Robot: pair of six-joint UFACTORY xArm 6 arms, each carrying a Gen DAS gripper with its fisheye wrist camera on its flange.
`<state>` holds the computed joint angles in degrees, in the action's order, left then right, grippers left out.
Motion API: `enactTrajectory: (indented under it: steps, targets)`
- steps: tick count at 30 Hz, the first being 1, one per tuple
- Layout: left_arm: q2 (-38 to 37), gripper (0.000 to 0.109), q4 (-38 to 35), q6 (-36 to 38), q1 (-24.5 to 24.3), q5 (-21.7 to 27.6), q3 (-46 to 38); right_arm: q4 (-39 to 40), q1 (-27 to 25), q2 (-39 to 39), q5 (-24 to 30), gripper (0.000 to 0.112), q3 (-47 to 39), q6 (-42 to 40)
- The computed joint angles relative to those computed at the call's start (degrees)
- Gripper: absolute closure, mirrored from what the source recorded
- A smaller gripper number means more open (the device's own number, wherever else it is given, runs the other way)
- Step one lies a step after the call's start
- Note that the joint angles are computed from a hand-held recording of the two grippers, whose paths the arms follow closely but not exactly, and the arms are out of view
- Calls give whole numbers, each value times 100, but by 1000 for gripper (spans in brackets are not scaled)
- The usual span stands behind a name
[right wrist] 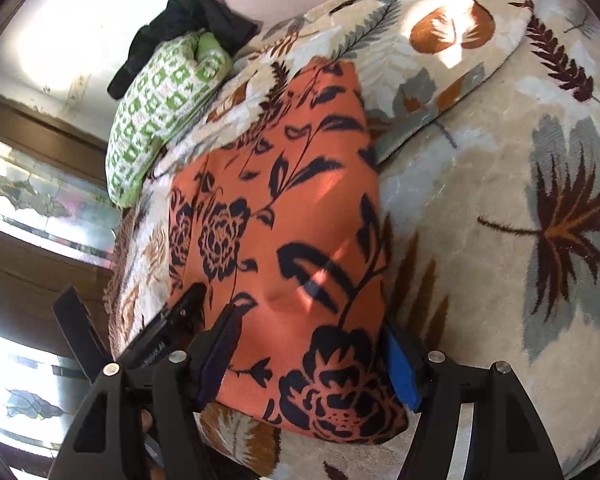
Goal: Fold small clothes
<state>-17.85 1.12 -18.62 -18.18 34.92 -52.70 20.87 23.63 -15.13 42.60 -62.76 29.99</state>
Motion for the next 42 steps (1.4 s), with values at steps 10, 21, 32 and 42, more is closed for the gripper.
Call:
enactTrajectory:
  steps: [10,21,32,42]
  targets:
    - [-37,25,-74,104,25,80,-61,850,-305,630,82,61,-390,-1068]
    - [1287,29,-3084,2603,937,1217,-2007,-1145,-117,69,-240,47,-571,-660]
    - [2723,78,-3573,2730,1112,2107,-3332,440,155,871,412,44,-994,-2168]
    - [373,36,-2113,2285,529,656,-1481,172,319,642,-188,34,-837,-1569]
